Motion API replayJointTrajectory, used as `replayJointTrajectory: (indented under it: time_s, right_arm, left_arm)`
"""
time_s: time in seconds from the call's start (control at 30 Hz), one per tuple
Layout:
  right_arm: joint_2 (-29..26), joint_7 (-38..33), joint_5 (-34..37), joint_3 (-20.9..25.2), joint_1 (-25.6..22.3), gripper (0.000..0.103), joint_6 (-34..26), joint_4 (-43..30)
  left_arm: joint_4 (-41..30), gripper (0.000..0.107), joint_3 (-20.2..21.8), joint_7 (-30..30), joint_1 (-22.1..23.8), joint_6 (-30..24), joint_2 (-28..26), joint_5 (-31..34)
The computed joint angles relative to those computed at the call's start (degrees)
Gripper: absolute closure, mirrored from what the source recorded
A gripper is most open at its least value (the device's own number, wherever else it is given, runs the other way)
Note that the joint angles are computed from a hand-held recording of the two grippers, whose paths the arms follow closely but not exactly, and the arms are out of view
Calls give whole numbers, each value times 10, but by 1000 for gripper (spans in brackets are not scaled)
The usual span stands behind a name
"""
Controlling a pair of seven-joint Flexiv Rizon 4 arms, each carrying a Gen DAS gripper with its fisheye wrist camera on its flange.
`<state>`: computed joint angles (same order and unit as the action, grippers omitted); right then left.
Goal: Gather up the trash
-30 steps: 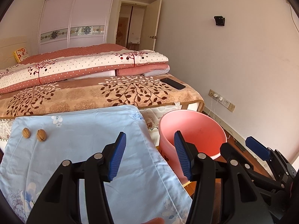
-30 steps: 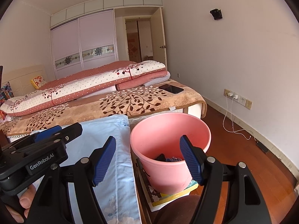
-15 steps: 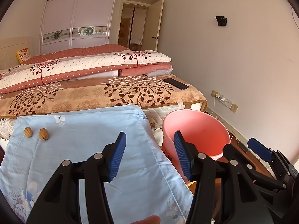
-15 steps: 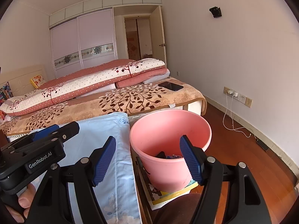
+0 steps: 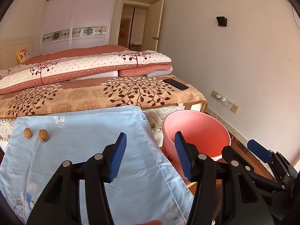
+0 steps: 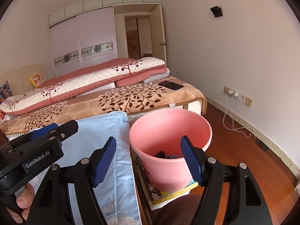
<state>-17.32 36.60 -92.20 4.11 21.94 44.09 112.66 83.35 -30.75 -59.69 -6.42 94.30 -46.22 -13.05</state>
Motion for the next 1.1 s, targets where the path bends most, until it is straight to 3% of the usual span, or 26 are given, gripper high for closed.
replayJointTrajectory:
  time_s: [1.1]
  right_arm:
    - [-4, -4, 5, -2, 0, 33, 3, -2]
  left_arm:
    - [2, 53, -4, 3, 3, -4, -3, -1]
